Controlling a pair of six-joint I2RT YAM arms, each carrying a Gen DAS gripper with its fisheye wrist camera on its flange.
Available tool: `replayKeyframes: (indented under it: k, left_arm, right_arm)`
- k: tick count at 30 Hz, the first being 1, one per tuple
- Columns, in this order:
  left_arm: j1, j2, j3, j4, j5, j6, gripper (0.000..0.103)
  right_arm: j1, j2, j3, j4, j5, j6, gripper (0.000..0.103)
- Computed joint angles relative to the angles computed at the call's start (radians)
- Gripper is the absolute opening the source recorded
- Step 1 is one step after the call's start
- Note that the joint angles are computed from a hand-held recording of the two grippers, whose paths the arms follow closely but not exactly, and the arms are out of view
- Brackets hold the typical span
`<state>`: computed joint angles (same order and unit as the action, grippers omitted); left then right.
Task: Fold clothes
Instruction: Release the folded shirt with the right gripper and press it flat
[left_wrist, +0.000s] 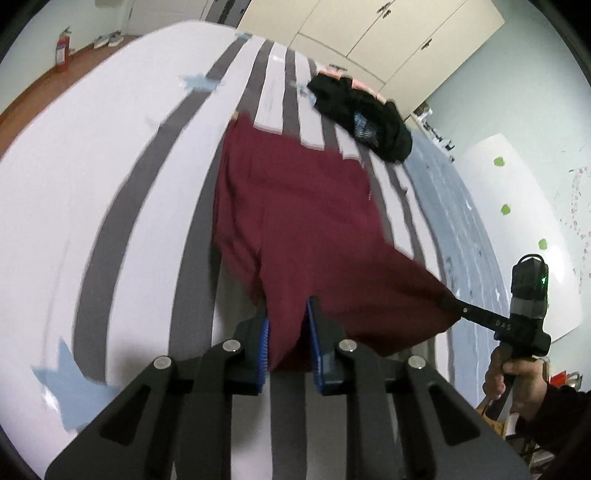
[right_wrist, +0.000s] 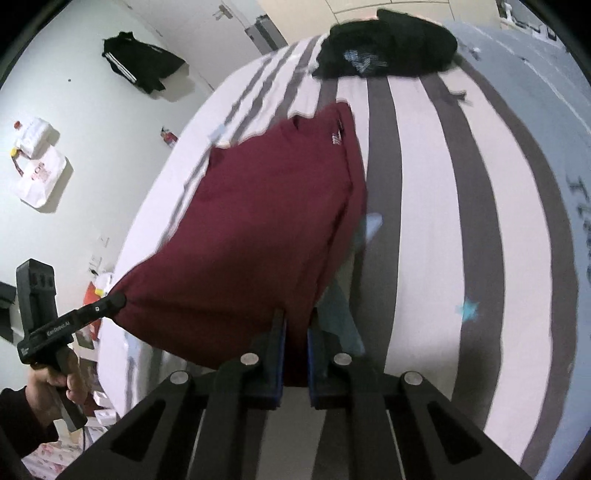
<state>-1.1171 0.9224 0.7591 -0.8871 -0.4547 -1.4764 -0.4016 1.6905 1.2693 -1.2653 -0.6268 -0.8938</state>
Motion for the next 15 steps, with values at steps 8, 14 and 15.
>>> replayKeyframes:
  k: [8, 14, 15]
  left_arm:
    - [0.598, 0.144, 0.178, 0.117, 0.276, 0.581, 0.009]
    - [0.862, 0.468, 0.213, 0.362, 0.436, 0.845, 0.008]
    - [0.883, 0.527, 0.228, 0.392, 0.448, 0.872, 0.003]
  right_arm:
    - [0.204, 0.225, 0.423, -0.001, -0.042, 0.259, 0.008]
    - [0.356, 0.558, 0.784, 0.072, -0.026, 0.478, 0.002]
    - [0.371, 0.616, 0.853, 0.067, -0.020, 0.497, 0.002]
